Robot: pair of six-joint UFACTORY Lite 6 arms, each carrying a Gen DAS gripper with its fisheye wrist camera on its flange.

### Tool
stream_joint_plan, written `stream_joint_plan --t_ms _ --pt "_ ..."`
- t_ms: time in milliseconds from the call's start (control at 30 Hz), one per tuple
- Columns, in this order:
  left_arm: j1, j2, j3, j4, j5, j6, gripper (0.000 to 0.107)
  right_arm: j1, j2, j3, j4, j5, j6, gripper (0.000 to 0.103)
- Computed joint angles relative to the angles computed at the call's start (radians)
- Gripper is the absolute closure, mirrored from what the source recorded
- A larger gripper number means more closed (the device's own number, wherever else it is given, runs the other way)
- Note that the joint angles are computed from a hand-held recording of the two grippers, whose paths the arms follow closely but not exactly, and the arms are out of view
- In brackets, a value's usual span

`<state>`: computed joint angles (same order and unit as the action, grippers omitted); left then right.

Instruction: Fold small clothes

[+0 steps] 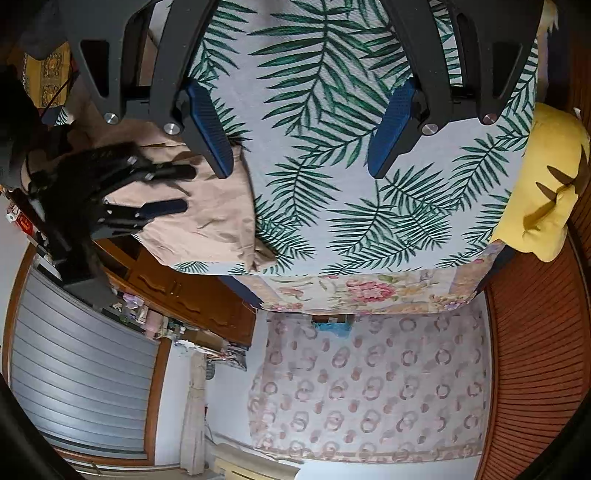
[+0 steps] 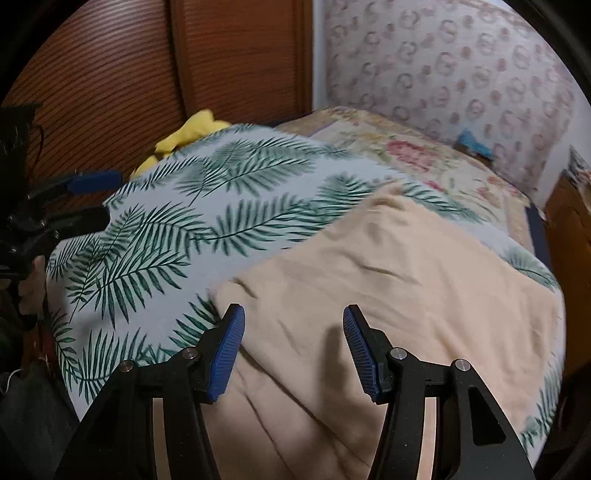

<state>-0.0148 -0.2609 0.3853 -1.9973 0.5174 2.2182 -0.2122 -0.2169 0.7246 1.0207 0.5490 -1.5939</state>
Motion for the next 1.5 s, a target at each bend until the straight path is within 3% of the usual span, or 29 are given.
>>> stream_joint_plan --t_ms 167,433,567,633,767,900,1033,1233,1400,1500 --pt "0.022 0.008 -0.005 0.005 0.012 0.006 0.031 0.160 0.131 0.057 -0.001 -0.097 0.024 0.046" --pt "0.028 0.020 -0.008 0.010 0.022 0.011 0.031 0.266 0.237 0.117 -0.014 -0.213 0.021 0.047" --pt "0.023 0.026 -0.007 0.007 0.025 0.014 0.031 0.275 0.224 0.098 0.005 -0.237 -0.022 0.069" --pt "0.013 0.025 -0.009 0.002 0.021 0.015 0.031 0.279 0.218 0.098 -0.021 -0.249 -0.006 0.092" --pt "-0.004 0.031 -0.007 -0.011 0.016 0.028 0.031 0.195 0.175 0.120 0.033 -0.141 -0.050 0.095" --pt "-0.020 0.036 -0.006 -0.022 0.010 0.033 0.031 0.094 0.095 0.127 0.137 -0.092 -0.138 0.096" --pt "-0.039 0.040 -0.007 -0.038 0.006 0.038 0.031 0.002 0.071 0.168 0.123 -0.063 -0.135 0.097" --pt "-0.076 0.044 -0.010 -0.065 -0.005 0.059 0.031 -0.075 0.120 0.233 0.168 -0.147 -0.195 0.098" --pt "-0.093 0.059 -0.014 -0.093 -0.008 0.084 0.031 -0.093 0.237 0.292 0.352 -0.296 -0.345 0.098" --pt "-0.101 0.065 -0.016 -0.102 -0.010 0.093 0.031 -0.086 0.345 0.352 0.365 -0.383 -0.312 0.098"
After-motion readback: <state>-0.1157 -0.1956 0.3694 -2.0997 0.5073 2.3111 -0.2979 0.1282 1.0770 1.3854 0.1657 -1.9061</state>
